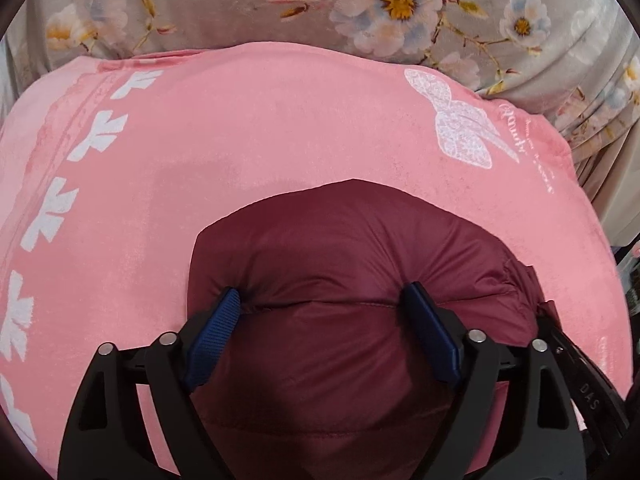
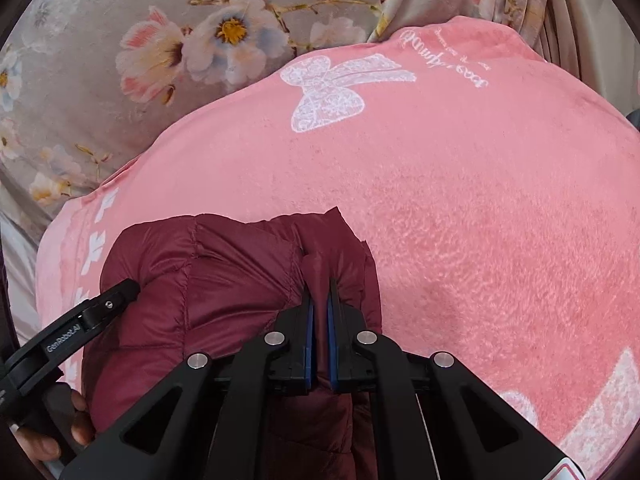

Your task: Fold large clothes

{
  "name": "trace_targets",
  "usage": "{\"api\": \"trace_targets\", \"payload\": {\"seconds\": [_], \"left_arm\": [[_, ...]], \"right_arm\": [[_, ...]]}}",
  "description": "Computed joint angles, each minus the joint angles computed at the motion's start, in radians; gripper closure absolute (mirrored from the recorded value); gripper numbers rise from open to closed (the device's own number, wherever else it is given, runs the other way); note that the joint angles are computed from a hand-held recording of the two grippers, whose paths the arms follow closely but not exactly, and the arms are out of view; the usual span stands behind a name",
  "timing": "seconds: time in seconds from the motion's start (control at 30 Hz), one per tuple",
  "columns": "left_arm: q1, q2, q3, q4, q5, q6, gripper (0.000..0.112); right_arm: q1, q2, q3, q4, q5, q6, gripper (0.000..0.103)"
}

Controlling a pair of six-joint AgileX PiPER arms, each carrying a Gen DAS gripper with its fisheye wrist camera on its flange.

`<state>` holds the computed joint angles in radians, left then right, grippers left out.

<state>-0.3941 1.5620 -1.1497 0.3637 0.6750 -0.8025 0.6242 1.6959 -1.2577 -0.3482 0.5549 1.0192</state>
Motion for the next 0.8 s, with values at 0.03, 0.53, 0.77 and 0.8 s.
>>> {"api": "trace_targets", "payload": {"seconds": [0.03, 0.53, 0.77, 0.8], "left_arm": [[-0.008, 0.005, 0.005, 0.025, -0.005, -0.02, 0.025], [-0.051, 0.044, 0.093, 0.285, -0.107, -0.27, 0.014], [-0.065, 0.068, 0.094, 0.357, -0.108, -0.345, 0.014], [-0.064, 0.072, 0.091, 0.359, -0.106, -0.346, 0.014]], "right_arm": [[0.0, 0.004, 0.014, -0.007, -0.017, 0.009, 0.099], [0.035, 0.018, 0.121, -0.281, -0.131, 0.288, 0.097], [0.021, 0.016, 0.145, -0.292, -0.18, 0.313, 0.097], [0.017, 0.016, 0.148, -0.289, -0.189, 0.314, 0.097]]}}
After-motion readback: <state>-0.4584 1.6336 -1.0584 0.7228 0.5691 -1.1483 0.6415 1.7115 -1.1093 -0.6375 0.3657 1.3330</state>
